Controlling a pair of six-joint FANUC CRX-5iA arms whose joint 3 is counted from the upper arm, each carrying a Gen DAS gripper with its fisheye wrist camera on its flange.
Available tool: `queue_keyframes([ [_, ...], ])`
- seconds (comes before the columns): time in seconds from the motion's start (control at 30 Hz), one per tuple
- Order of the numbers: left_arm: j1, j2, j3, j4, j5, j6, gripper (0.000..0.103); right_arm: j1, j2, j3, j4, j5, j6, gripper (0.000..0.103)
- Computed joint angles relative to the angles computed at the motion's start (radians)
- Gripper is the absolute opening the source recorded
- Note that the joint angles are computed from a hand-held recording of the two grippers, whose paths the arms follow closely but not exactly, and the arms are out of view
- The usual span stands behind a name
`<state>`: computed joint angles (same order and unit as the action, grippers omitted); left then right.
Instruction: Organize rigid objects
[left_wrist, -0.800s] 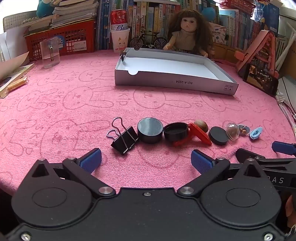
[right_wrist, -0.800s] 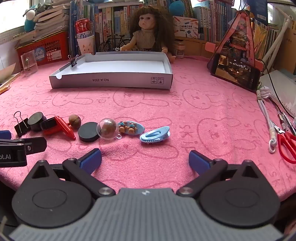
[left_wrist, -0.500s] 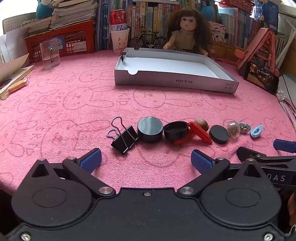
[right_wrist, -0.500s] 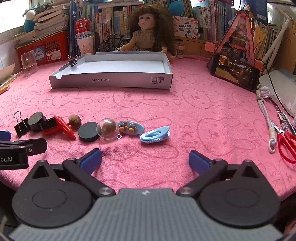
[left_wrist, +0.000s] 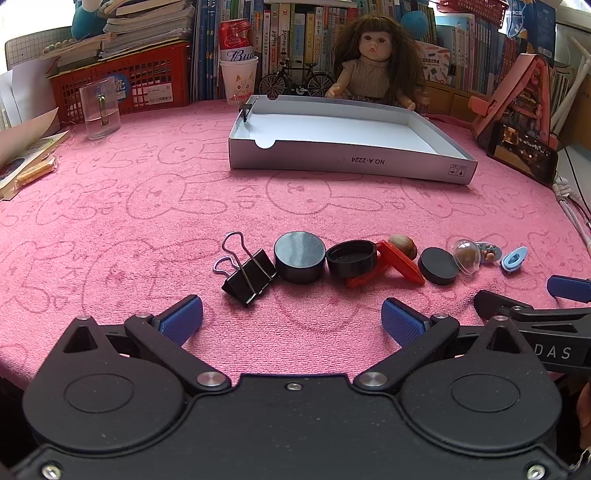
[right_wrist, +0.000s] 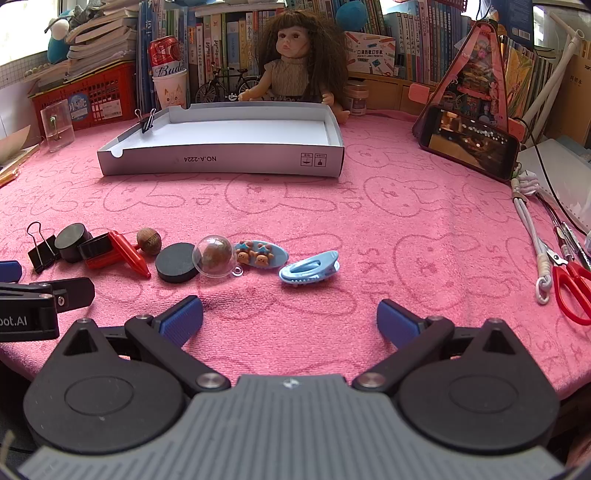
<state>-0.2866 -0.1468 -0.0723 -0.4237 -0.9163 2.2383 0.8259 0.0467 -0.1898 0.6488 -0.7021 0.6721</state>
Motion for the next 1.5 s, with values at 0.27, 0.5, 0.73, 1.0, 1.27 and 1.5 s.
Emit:
queue_keyframes([
  [0.27,0.001,0.001,-0.002,-0.004,0.001,0.000,0.103,0.000,0.000,0.000,-0.001,0.000,0.001,0.103],
  [0.5,-0.002,0.003,0.001,-0.007,-0.003,0.002,0.103,0.000,0.001,0.001,-0.001,-0.001,0.000,0.103],
  [0.73,-0.005,0.005,0.004,-0.011,-0.006,0.004,0.103,0.000,0.000,0.002,-0.002,-0.002,0.002,0.103],
  [1.0,-0.008,0.007,0.006,-0.015,-0.008,0.005,0.103,0.001,0.000,0.003,-0.002,-0.004,0.003,0.103],
  [1.27,-0.010,0.008,0.008,-0.018,-0.011,0.007,0.103,0.001,0.000,0.003,-0.002,-0.004,0.002,0.103],
  [1.5,-0.001,0.008,0.002,-0.016,-0.005,-0.004,0.103,0.002,0.000,0.003,-0.002,-0.004,0.002,0.103],
])
